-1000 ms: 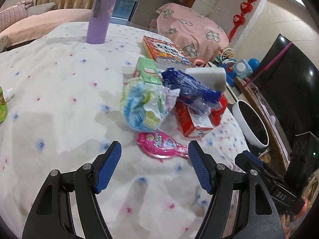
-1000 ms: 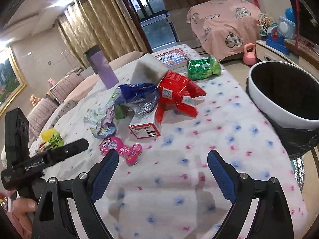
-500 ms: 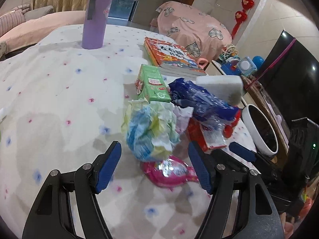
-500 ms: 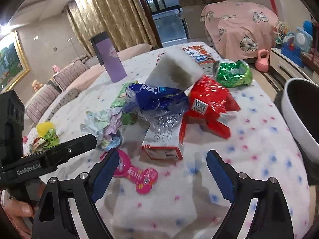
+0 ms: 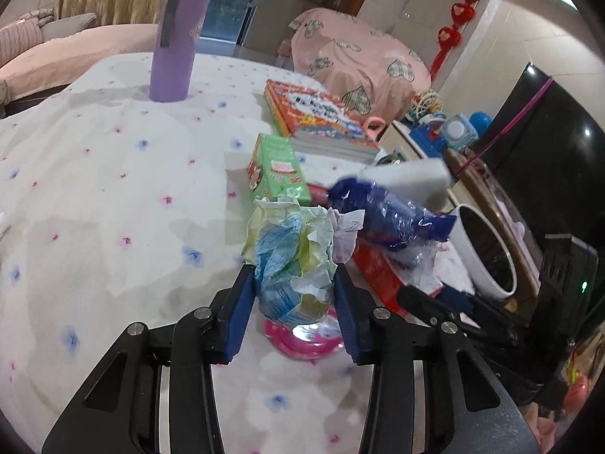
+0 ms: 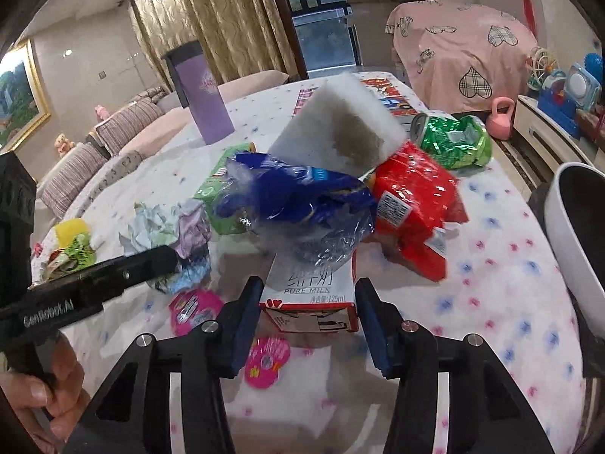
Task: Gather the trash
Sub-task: 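Grasp the crumpled blue tissue with the left tool while the right tool grasps the white milk carton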
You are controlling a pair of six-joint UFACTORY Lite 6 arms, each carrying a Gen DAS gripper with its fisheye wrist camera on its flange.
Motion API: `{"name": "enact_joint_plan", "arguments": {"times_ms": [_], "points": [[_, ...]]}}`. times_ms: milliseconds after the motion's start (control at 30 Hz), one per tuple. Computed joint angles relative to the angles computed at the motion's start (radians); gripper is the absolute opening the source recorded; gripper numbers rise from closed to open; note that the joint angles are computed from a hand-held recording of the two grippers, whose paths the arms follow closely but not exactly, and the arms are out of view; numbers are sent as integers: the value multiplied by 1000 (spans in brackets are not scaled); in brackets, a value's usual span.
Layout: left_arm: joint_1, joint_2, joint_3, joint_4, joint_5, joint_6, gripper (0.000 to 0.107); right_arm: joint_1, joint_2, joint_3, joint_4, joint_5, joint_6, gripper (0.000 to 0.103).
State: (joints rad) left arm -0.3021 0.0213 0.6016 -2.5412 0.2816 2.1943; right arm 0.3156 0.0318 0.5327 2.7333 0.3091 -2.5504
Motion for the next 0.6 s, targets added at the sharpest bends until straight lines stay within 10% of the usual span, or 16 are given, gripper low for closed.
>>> {"name": "enact_joint_plan", "arguments": {"times_ms": [600], "points": [[-291, -135, -24, -244, -86, 133, 40, -264, -592, -370, -842, -26, 752, 50]]}}
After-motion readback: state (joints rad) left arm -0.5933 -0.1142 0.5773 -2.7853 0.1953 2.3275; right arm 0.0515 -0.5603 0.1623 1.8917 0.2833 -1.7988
